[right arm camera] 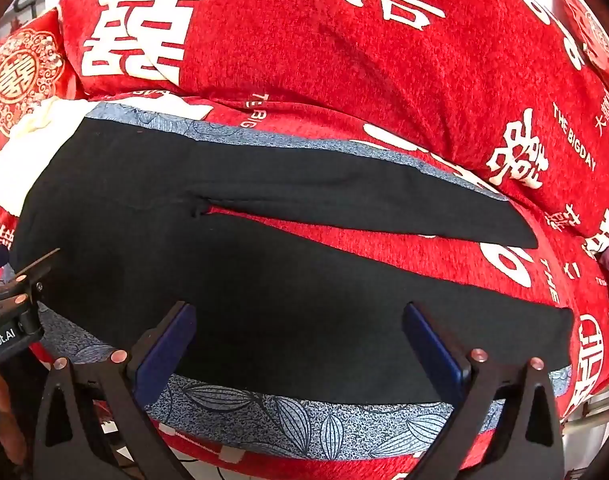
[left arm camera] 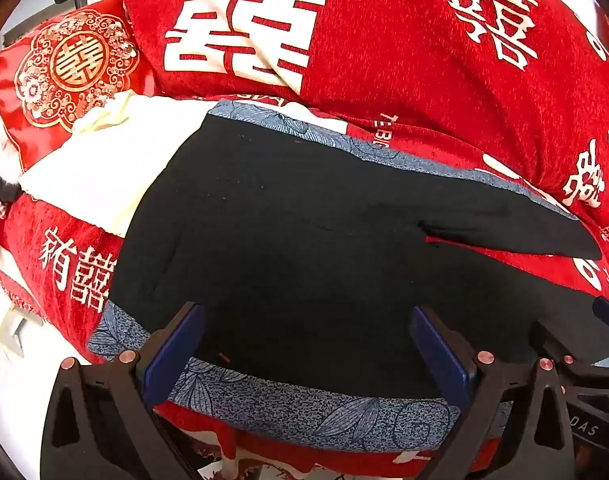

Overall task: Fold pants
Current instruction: 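Position both grippers over the grey waistband of the black trousers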

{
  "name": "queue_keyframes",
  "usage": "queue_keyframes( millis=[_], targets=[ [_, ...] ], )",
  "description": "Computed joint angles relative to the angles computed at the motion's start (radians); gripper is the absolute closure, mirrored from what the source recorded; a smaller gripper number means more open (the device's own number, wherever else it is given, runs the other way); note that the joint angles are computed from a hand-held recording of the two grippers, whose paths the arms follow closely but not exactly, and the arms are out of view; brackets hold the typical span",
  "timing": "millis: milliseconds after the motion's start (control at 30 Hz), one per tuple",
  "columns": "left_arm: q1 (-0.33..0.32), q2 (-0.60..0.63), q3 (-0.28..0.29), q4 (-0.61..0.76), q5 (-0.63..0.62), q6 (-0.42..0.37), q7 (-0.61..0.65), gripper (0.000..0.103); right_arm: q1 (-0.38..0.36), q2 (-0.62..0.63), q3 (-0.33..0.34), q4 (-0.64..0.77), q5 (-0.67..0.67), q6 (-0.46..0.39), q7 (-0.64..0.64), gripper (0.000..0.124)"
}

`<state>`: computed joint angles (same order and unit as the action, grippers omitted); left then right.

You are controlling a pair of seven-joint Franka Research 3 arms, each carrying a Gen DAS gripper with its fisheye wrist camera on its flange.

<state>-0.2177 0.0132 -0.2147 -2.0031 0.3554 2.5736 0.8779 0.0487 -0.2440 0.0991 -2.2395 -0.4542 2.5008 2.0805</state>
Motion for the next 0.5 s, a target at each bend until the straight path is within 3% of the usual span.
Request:
queue_keyframes(
  millis=[500],
  targets=[
    [0.006,0.058,0.013,0.073,0.039,-0.057,0.025,0.001,0.014,0.067,-0.014,0.056,0.023,0.040,-0.061,0.021]
  ],
)
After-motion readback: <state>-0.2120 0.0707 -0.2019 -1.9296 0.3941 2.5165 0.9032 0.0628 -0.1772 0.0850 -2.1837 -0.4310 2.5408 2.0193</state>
